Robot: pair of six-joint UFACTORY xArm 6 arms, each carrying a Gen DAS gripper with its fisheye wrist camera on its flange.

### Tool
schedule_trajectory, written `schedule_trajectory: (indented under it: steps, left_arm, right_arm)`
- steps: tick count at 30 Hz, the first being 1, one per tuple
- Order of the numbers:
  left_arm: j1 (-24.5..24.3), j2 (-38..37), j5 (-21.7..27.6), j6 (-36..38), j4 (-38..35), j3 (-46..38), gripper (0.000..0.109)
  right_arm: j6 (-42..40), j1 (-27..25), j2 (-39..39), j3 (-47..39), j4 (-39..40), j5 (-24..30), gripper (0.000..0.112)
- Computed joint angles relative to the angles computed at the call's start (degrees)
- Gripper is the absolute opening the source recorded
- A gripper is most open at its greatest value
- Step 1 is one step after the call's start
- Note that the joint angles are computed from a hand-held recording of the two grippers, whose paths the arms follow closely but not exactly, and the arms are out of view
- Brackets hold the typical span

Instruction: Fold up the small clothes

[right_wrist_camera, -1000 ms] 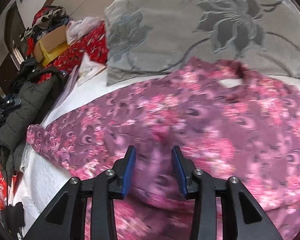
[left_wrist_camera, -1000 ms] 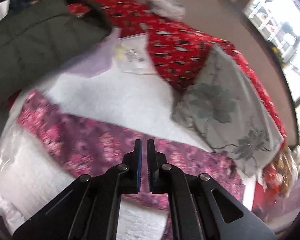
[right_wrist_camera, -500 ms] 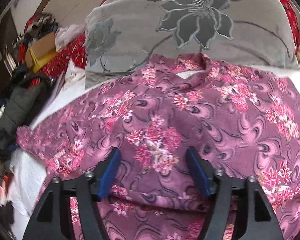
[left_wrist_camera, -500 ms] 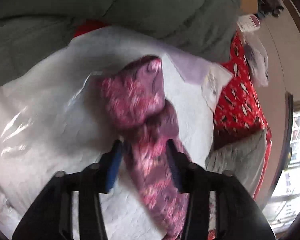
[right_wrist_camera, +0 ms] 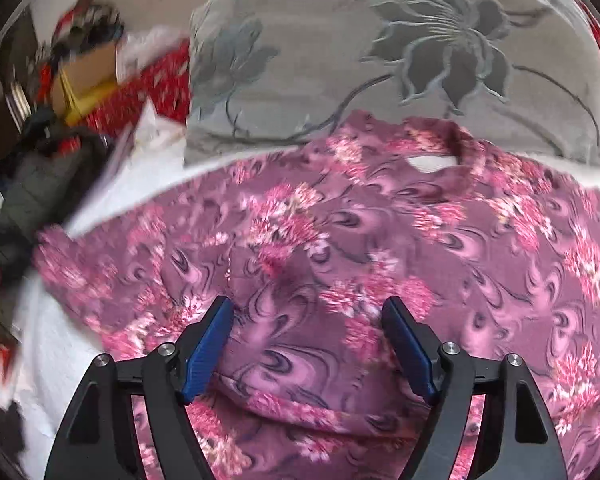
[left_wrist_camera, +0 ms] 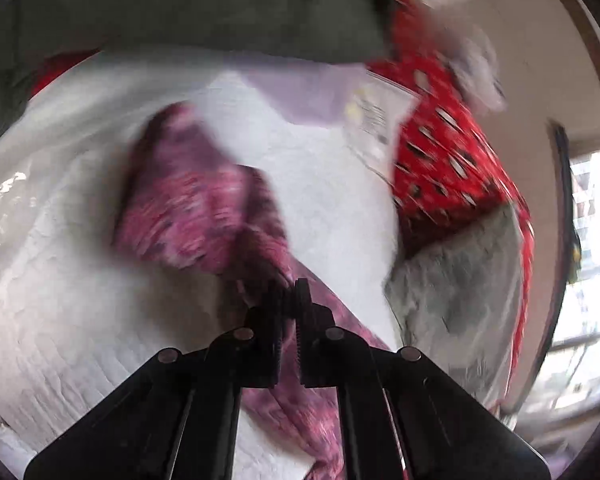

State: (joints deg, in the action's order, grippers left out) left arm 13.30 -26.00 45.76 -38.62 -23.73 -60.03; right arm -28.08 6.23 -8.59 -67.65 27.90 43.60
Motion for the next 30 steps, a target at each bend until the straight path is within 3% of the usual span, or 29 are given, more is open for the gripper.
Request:
schedule_trajectory:
  steps: [8,12,15,16,18,19,20,23,26,30]
  left_arm:
    - [-8.68,1.26,-0.98,3.0,0.73,-6.32,0.001]
    - [-12.41,2.28,0.1,-3.45,11.43,-9.02,0.001]
    - [-10.33,-0.33,1.23,-7.49,15.01,-5.35,0.003]
    - [-8.91,-1.02,1.03,-6.79,14.1,-3.72,0.006]
    - [-4.89,-2.69,1.24,-5.41,11.15,-0.06,0.025]
    - [-2.71,-3.66,1.31,-5.49,9.99,1.88,0.045]
    - [-0.17,-4.96,0.87,-6.51,8.99,4.37,0.056]
    - [3.83,-5.49,-1.29,-4.92,2.48,8.53,0.058]
    - [3.9,-3.09,-4.3,-3.58,-2.02,8.68,0.058]
    - [2.04,3.09,-5.56,-5.44,1.47,3.14,0.065]
  right_arm:
    - [-3.34,-5.34,-1.44,-0.65,0.69,3.48,0.077]
    - [-5.07,-9.91,-2.66,-0.18,-0.9,3.69,0.078]
    - [-6.01,-13.1,-2.21,-0.47,-0.14,4.66,0.078]
    - [-6.48,-13.91,-1.92,-0.31,0.13,4.86,0.078]
    - [-7.43,-14.8,-0.86,-0.03,-0.13,6.07,0.078]
    - [-8.12,-14.91,-0.83,0.79,-0.32,5.91,0.078]
    - [-11.06,-14.85,-1.93,2.91,1.62,3.35,0.081]
    - [-14.08,-13.6,-3.87,6.8,3.3,-2.0,0.086]
    - [-14.31,-13.7,-3.23,6.22,3.95,-1.54,0.088]
    - [-14.76,-13.83,-2.95,6.12,4.51,-1.56,0.089]
